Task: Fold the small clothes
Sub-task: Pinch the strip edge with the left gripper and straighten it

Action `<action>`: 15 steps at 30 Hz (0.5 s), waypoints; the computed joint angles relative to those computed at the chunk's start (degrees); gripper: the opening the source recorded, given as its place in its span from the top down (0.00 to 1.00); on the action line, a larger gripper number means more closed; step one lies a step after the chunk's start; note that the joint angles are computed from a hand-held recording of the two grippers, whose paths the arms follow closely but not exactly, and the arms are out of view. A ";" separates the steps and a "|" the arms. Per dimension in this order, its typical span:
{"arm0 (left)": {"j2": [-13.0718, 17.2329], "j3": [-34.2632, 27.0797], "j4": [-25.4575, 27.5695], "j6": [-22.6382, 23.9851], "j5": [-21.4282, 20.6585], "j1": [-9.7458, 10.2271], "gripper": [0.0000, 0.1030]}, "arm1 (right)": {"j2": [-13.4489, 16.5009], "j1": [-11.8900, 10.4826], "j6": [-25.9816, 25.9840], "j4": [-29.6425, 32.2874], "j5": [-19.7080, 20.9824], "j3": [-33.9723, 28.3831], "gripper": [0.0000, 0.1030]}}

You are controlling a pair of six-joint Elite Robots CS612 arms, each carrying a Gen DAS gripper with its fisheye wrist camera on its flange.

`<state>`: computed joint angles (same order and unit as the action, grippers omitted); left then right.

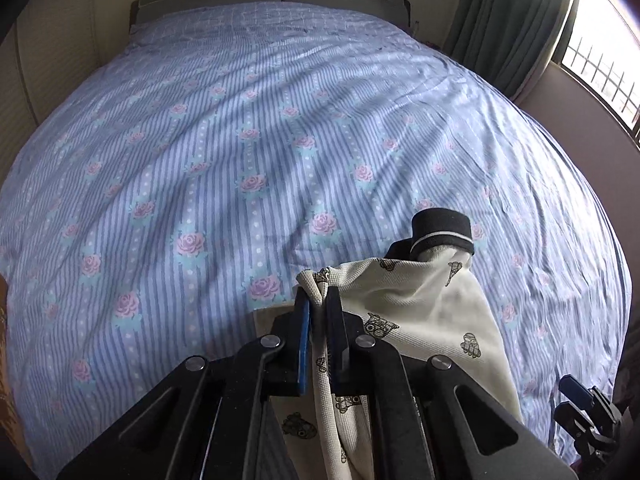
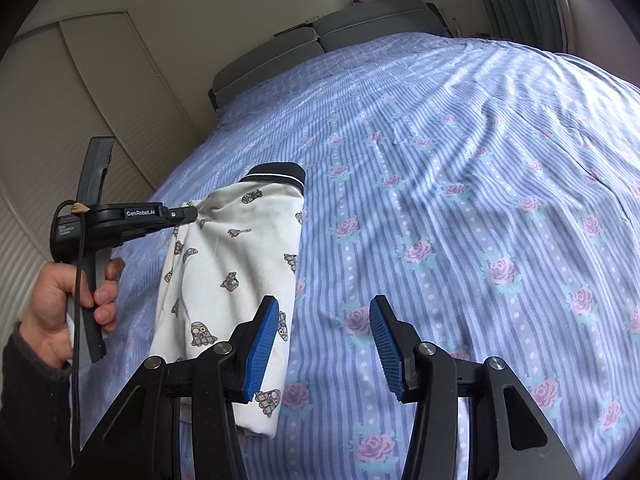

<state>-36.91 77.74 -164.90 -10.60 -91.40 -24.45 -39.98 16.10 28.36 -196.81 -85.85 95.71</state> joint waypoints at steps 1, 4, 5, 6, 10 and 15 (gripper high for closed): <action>0.07 0.33 -0.15 0.10 0.07 -0.03 0.91 | -0.02 -0.02 -0.08 0.16 0.12 -0.01 0.53; -0.41 2.57 -3.54 -1.70 -0.65 0.07 0.85 | 0.13 -0.04 -0.24 0.40 0.56 -0.27 0.53; -0.81 3.61 -4.94 -2.54 -1.45 0.17 0.79 | 0.15 -0.06 -0.29 0.39 0.78 -0.29 0.53; -1.30 4.86 -6.71 -3.28 -2.03 0.20 0.72 | 0.17 -0.06 -0.42 0.39 0.95 -0.34 0.53; -4.69 12.15 -13.77 -5.48 -0.53 -0.75 0.67 | 0.18 0.37 -2.39 -0.38 0.64 -0.55 0.53; -8.90 21.08 -18.07 -8.02 1.30 -2.66 0.67 | -0.36 1.55 -7.59 -3.72 -0.80 0.32 0.53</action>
<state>-45.81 98.82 -182.97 -18.62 -90.10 -27.11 -40.34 17.65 20.77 -200.53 -86.65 96.04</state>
